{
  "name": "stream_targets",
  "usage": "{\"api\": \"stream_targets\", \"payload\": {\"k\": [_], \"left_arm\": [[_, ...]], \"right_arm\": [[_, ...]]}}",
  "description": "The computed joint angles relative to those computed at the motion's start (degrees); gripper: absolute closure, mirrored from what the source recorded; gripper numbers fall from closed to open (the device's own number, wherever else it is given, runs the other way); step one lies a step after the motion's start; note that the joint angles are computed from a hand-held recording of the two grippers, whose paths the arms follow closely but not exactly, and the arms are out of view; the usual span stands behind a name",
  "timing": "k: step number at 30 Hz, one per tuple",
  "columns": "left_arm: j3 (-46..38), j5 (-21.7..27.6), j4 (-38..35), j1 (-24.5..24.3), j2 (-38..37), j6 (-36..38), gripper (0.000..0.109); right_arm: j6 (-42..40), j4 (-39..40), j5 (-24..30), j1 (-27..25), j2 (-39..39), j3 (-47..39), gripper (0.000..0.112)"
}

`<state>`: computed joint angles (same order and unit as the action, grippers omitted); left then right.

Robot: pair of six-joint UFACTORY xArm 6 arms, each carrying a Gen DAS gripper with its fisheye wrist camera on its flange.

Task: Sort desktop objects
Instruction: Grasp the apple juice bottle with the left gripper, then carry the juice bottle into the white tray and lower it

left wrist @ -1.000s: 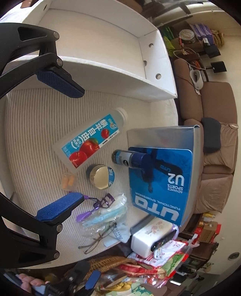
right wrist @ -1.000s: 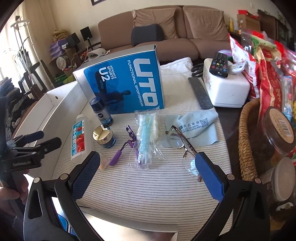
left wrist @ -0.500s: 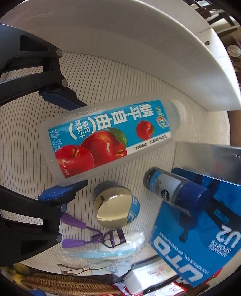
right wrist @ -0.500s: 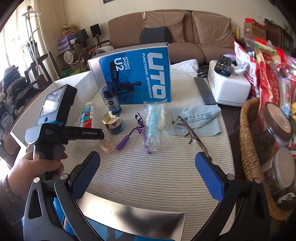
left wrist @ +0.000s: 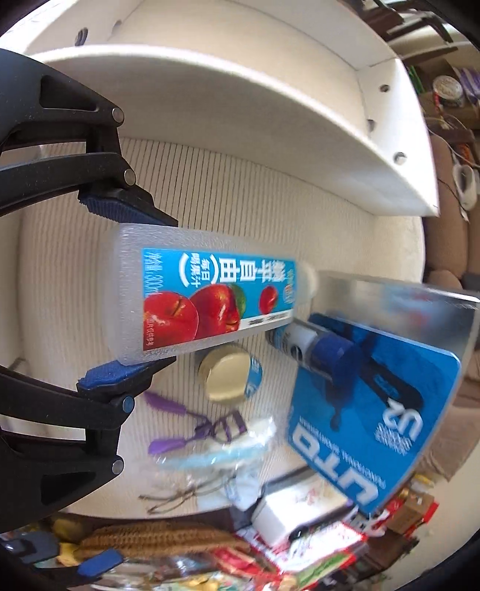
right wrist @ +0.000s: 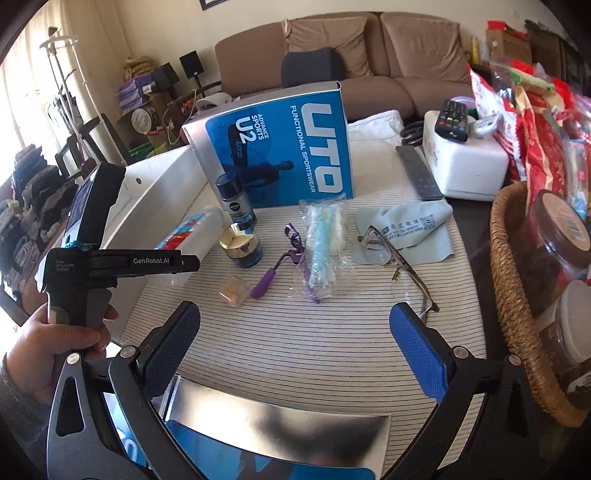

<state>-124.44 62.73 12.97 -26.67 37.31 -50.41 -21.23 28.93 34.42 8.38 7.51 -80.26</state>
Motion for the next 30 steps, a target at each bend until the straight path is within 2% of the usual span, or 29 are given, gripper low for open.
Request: {"api": "stream_targets", "payload": {"k": [2, 5, 7, 9, 11, 15, 18, 20, 22, 23, 25, 30], "left_arm": [[8.2, -4.8, 0.9, -0.6, -5.9, 0.6, 0.044], [13.3, -8.0, 2.0, -1.5, -10.6, 2.1, 0.046], [13.4, -8.8, 1.8, -1.6, -10.7, 3.6, 0.046], [16.2, -9.6, 0.5, -1.9, -12.4, 4.0, 0.046], [17.6, -9.7, -0.4, -2.3, -13.2, 3.5, 0.046], [22.7, -12.8, -1.2, -2.3, -15.6, 3.1, 0.046], [24.7, -14.6, -1.8, -2.5, -16.3, 3.4, 0.046], [25.9, -15.8, -2.6, -2.6, -16.9, 3.5, 0.046], [27.0, -16.4, -2.6, -2.5, -17.7, 3.0, 0.046], [27.5, -16.6, -2.8, -2.4, -17.9, 3.0, 0.046], [28.9, -17.9, -3.6, -2.1, -18.8, 3.4, 0.046], [30.6, -20.1, -4.1, -2.3, -21.9, 5.3, 0.046]], "right_arm": [[-1.9, 6.5, 2.8, -0.5, 0.4, -1.8, 0.009], [-3.7, 16.5, 7.8, -1.4, 2.0, -5.9, 0.009], [-3.5, 22.3, 14.0, -2.2, 5.4, -11.0, 0.009], [0.4, 25.5, 19.4, -2.2, 9.9, -15.9, 0.010], [7.0, 27.4, 24.7, -2.0, 15.3, -20.8, 0.015], [17.4, 31.2, 31.6, -1.3, 22.6, -24.9, 0.026], [19.0, 30.5, 31.0, 0.5, 25.4, -26.7, 0.032], [20.0, 27.3, 30.3, 1.9, 27.7, -30.0, 0.034], [22.2, 23.7, 31.8, 2.6, 30.9, -35.0, 0.055], [23.5, 22.5, 32.3, 2.7, 31.7, -36.6, 0.057], [21.3, 23.2, 31.0, 3.0, 30.9, -35.8, 0.062], [18.8, 23.2, 29.2, 3.1, 25.1, -32.4, 0.065]]}}
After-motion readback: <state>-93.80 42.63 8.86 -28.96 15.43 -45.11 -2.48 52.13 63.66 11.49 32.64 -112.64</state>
